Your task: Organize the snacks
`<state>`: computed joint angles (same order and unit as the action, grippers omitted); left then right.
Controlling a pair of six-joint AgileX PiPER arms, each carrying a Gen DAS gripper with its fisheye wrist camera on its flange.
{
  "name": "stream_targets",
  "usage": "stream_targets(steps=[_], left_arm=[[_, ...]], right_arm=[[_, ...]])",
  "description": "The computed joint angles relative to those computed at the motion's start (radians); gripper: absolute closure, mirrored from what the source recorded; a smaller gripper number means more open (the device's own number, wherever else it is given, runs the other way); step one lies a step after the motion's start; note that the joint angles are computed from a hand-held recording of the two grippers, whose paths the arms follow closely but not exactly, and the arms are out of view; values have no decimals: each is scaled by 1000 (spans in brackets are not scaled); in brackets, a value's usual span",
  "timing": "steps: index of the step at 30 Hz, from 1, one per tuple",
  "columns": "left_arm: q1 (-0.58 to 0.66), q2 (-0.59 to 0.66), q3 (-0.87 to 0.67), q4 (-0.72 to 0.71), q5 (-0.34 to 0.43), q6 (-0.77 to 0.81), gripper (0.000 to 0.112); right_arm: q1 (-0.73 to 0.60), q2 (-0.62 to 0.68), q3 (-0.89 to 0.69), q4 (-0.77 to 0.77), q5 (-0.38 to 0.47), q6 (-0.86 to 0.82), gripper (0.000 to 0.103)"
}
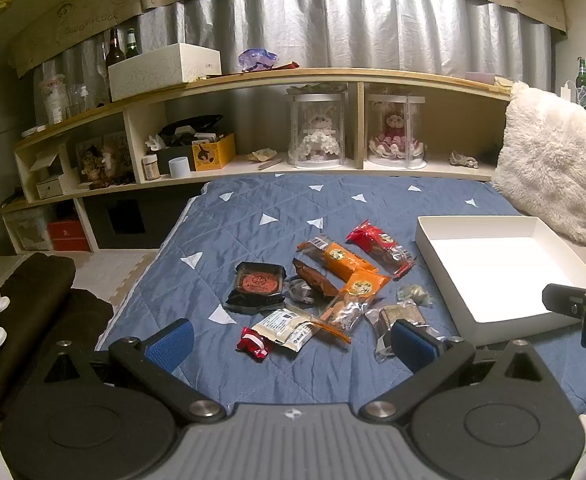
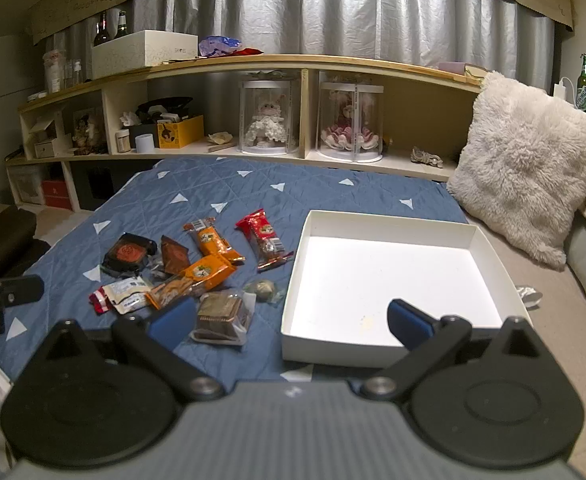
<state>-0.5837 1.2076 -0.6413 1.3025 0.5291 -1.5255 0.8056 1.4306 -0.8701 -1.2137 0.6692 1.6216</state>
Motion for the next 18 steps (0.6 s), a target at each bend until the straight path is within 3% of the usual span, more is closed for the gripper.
stream_targets(steps=[18], left_arm=[[-2,0,2,6,2,-6,9]], right_arm=[[2,1,2,-4,0,5,1]])
